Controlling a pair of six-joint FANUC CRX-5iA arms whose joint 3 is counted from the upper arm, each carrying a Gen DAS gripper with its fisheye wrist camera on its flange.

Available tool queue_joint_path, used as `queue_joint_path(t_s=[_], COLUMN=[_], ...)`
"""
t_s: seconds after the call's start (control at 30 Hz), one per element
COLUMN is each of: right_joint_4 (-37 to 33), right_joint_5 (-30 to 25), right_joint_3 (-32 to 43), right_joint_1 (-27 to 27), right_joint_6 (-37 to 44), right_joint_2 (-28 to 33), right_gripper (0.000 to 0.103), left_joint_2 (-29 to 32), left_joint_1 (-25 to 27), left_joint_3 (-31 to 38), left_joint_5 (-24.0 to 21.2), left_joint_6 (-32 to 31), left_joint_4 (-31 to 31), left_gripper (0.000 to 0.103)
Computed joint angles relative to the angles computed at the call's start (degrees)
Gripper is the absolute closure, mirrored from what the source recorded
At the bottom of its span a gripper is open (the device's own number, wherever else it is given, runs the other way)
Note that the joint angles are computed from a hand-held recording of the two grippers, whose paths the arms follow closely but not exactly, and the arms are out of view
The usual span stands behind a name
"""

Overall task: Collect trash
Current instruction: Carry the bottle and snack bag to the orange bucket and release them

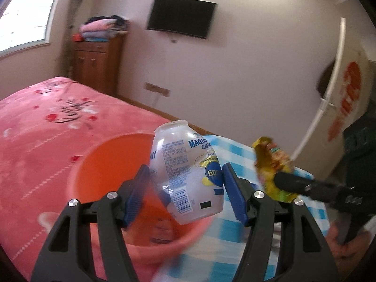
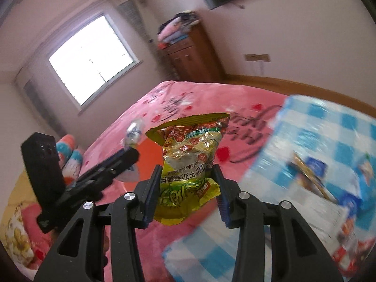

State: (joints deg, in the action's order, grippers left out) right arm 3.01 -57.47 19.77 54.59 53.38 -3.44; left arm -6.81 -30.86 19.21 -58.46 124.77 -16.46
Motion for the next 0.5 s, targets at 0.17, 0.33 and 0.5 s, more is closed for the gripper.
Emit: queue_joint_path(t_s=[0.17,0.33,0.5], right_joint_4=[-2.52,-0.85,6.66], right_joint_5=[-2.64,-4.04,1.78], right_joint_3=[8.62,11.79,3.03], right_joint_1=[0.41,0.93,2.56], right_joint_6=[3.83,2.97,-4.68], right_joint_2=[7.01,11.11,5.86], right_gripper=[0.057,0.023,0.015], left_joint_2=[-1.28,-0.39,-0.68], left_joint_1=[3.84,4.68,4.30], left_joint_3=[-2.34,-2.12,-2.35], left_joint_5=[-0.95,-3.45,-4.55], left_joint_6=[-0.07,0.61,1.66], left_joint_4=[0.74,-0.71,-2.41], left_gripper=[0.038,0.026,0.018])
